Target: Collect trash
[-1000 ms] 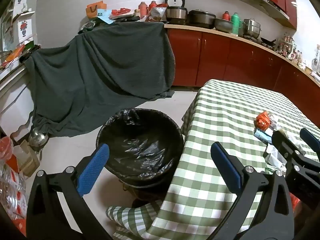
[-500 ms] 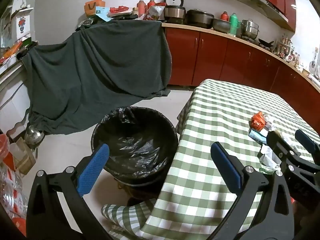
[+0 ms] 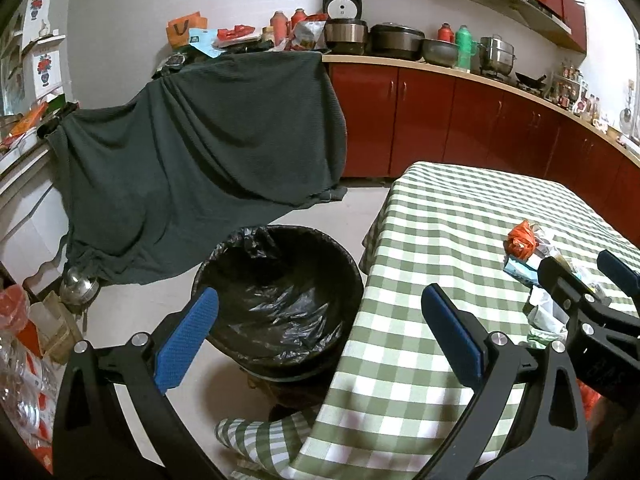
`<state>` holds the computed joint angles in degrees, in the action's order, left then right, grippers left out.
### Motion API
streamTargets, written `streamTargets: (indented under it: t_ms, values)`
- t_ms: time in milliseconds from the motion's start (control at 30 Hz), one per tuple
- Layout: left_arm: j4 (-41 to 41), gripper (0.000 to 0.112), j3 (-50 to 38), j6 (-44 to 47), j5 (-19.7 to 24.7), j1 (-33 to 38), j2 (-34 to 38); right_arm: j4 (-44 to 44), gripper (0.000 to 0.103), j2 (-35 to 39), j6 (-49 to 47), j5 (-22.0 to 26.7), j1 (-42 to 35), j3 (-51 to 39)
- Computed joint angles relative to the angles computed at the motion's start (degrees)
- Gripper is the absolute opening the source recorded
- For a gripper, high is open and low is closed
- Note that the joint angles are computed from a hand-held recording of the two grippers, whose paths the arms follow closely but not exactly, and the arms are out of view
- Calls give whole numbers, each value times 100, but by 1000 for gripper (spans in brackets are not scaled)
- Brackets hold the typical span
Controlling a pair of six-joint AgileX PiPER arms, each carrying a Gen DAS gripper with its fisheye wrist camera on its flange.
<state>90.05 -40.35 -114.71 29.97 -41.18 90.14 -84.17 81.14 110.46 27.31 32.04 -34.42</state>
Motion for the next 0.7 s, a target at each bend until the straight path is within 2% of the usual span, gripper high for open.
streamTargets:
  t_ms: [167, 700]
  values:
    - [-149, 99, -28, 123, -126, 127, -27, -8, 97, 1, 9, -13, -18, 2]
    - [-97, 99, -17, 164, -31, 154, 46, 15, 97, -11, -38, -41, -50, -6]
